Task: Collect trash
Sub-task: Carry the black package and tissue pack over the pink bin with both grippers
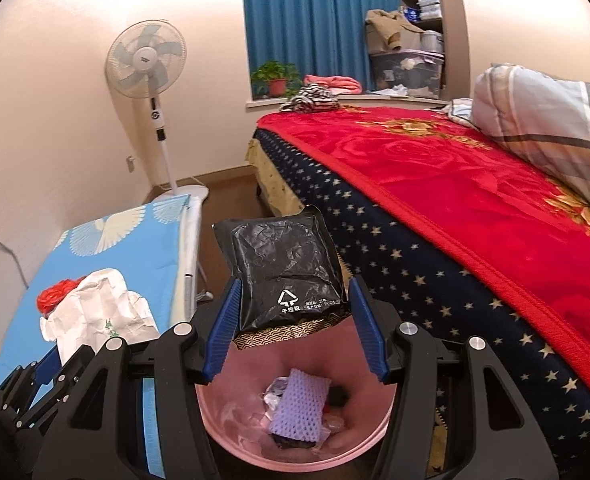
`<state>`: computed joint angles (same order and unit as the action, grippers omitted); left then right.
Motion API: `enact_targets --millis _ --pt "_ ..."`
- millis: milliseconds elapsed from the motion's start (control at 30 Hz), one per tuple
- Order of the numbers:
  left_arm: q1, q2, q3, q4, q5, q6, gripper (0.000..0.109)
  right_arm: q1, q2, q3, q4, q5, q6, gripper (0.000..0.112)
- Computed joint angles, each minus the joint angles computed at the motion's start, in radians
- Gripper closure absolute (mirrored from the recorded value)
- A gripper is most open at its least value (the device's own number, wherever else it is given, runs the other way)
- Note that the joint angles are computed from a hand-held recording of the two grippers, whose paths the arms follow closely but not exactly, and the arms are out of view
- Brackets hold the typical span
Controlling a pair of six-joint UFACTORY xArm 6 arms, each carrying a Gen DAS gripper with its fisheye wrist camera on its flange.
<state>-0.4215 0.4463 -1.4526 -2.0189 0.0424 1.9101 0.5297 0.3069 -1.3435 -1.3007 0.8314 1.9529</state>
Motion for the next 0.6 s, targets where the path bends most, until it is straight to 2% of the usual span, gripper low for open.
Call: enact_targets --millis 333,600 --pt "-0.044 0.024 -0.017 0.105 0.009 -0.098 0.074 -0.018 -0.025 0.022 0.024 0.016 -0.005 0.057" --pt "-0.071 0.048 -0.023 0.236 0.039 -0.239 0.074 -0.029 -0.032 0.029 0.041 0.007 -0.006 0.056"
